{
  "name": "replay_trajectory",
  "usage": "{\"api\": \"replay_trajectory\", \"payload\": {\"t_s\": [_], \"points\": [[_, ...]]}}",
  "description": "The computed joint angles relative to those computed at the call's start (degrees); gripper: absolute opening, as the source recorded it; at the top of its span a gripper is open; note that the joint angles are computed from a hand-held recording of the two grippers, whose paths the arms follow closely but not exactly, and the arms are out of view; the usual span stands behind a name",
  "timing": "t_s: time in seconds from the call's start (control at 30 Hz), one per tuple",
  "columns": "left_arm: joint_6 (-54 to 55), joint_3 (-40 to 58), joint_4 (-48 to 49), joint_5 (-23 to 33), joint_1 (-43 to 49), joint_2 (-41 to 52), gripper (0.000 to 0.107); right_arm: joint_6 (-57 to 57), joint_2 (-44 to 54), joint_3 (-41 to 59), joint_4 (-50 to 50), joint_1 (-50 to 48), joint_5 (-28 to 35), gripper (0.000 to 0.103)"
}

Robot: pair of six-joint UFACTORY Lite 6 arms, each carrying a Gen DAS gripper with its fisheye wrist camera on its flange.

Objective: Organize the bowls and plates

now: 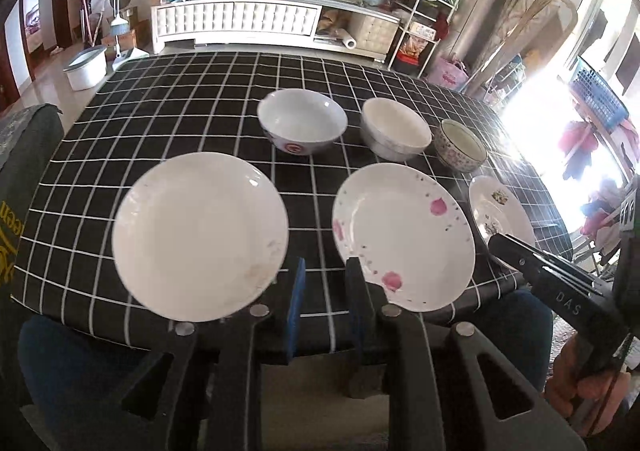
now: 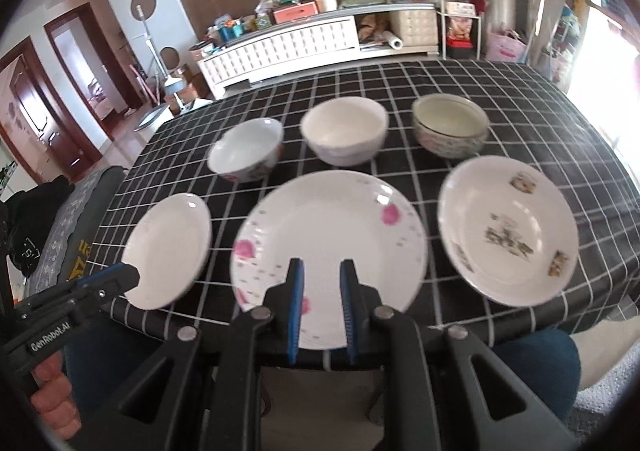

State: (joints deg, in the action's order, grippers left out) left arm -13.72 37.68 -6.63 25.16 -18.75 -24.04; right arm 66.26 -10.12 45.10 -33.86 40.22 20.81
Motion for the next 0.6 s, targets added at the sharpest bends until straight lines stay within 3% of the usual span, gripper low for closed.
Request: {"api": "replay_trajectory", "payload": {"t_s": [0.2, 0.3, 0.37, 0.6], "points": [[0.0, 3.3, -1.5, -2.4, -2.5, 7.2, 0.027, -4.9, -0.3, -2.3, 3.0, -4.4, -1.9, 0.023], [0.0, 5.0, -1.3, -3.4, -2.9, 10.6, 0.033, -5.8, 1.9, -1.5, 3.1, -6.0, -2.6, 0.032], [1.4, 6.4, -2.7, -3.8, -2.5, 13.6, 0.033, -8.8, 4.2, -0.8, 5.4, -7.6, -3.9, 0.036], [3.5, 11.1, -4.2, -6.3, -2.1, 23.6, 0.033, -20.3, 9.8, 0.4, 14.1, -13.2, -7.6, 0.037]]}}
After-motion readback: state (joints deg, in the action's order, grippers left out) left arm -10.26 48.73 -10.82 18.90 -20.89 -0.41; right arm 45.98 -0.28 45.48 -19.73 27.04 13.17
